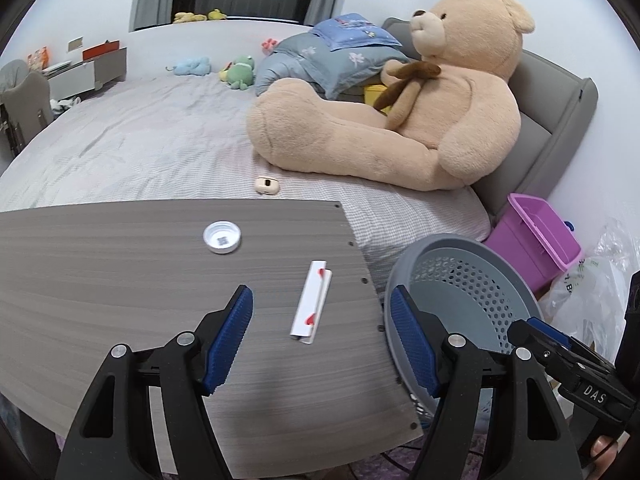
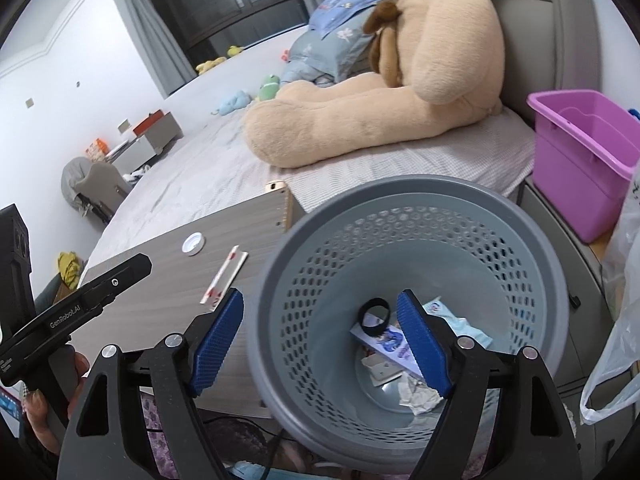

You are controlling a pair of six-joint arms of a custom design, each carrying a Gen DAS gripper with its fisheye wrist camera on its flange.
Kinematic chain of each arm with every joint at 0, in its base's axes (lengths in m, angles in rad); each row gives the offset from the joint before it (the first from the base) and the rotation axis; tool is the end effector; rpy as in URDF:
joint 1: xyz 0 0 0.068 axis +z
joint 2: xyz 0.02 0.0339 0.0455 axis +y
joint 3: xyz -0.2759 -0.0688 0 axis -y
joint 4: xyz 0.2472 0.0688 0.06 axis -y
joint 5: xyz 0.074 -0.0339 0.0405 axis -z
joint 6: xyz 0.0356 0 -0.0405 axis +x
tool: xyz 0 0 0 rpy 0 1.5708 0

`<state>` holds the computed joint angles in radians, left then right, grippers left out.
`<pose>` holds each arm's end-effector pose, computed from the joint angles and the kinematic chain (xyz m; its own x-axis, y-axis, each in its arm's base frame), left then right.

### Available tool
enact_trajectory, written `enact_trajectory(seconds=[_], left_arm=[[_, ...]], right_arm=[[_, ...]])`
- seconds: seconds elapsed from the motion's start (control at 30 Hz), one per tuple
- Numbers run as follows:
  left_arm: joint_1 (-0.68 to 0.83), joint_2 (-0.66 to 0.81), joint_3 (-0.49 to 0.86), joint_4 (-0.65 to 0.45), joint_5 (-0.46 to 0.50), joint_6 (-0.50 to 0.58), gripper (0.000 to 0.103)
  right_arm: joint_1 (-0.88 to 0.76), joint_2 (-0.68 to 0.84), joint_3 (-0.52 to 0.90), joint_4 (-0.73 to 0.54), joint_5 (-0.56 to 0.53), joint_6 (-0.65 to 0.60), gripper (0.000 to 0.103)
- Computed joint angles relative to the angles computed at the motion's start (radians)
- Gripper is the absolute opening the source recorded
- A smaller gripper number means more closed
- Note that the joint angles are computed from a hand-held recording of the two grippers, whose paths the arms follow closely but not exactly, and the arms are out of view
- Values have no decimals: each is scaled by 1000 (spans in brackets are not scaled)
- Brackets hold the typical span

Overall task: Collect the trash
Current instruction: 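Withdraw both tools from the wastebasket back over the table, then lower the right gripper onto the heart-printed white paper strip and close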

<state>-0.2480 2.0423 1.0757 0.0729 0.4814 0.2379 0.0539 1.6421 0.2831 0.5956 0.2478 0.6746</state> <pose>0.3849 -0.1145 0.1077 -0.6167 0.3716 -0.6939 0.6628 0.7207 -0.2031 0.2288 0.0036 0.0846 -0.4613 0.5815 -0.6701 0.5286 0.7867 0.3188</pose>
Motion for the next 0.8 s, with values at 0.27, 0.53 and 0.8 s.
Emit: enact_trajectory(seconds=[0.27,0.53,0.8], left_arm=[[89,29,39,-17,24,7,69],[169,66,85,-40,41,17,68],[230,105,125,-60,58,26,69]], right_arm=[[72,52,99,-57,19,-3,77],[142,105,194,-109,41,-8,77],[193,173,301,-164,55,-9,77]])
